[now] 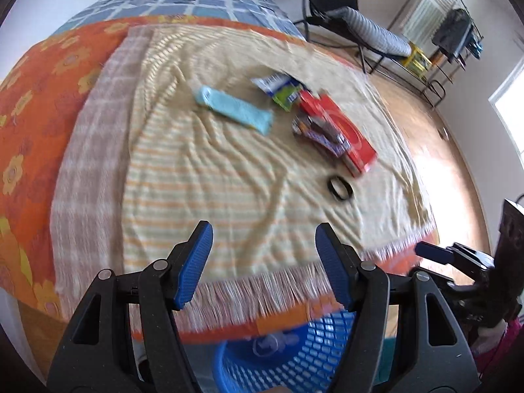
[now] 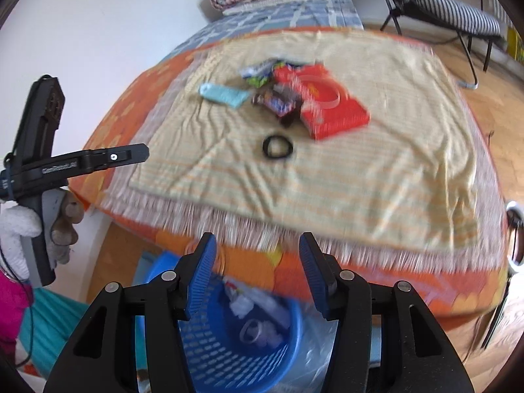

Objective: Collect trash
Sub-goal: 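Move both tools back to the bed and close the left tool on the blue tube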

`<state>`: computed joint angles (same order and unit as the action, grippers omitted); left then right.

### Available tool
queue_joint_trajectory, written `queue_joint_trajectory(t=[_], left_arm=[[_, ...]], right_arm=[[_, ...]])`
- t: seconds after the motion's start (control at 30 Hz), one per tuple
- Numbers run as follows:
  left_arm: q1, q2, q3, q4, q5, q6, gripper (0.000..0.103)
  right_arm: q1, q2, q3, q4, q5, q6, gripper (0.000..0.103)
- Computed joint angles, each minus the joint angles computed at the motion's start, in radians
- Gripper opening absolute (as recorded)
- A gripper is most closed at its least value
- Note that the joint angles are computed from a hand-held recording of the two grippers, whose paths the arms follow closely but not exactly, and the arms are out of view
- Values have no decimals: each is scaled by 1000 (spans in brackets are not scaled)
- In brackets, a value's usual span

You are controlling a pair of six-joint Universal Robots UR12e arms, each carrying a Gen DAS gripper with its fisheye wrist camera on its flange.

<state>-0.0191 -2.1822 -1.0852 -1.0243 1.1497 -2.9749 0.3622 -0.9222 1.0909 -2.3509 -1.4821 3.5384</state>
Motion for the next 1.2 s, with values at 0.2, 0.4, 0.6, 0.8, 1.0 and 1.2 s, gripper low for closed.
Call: queue_joint_trajectory(t=[0.2, 0.4, 0.6, 0.8, 1.0, 1.2], left_arm=[[2, -85, 123, -16, -12, -99, 67], [-5, -176, 255, -48, 3, -167, 67], [-6, -272, 401, -119, 9, -238, 67], [0, -345, 508, -162, -22, -321, 67], [-15, -381, 569, -149, 32, -319, 63], [-34, -407, 617, -138, 116, -284, 46]], right_arm=[[-13, 54, -99, 16, -31, -38, 51], [-23, 134, -235, 73, -42, -104, 51], [-32, 208, -355, 139, -33, -137, 51], [-39, 263, -445, 188, -25, -145, 51], [-40, 312, -524, 242, -33, -157, 51], [-33, 357, -601, 278, -44, -186, 51]])
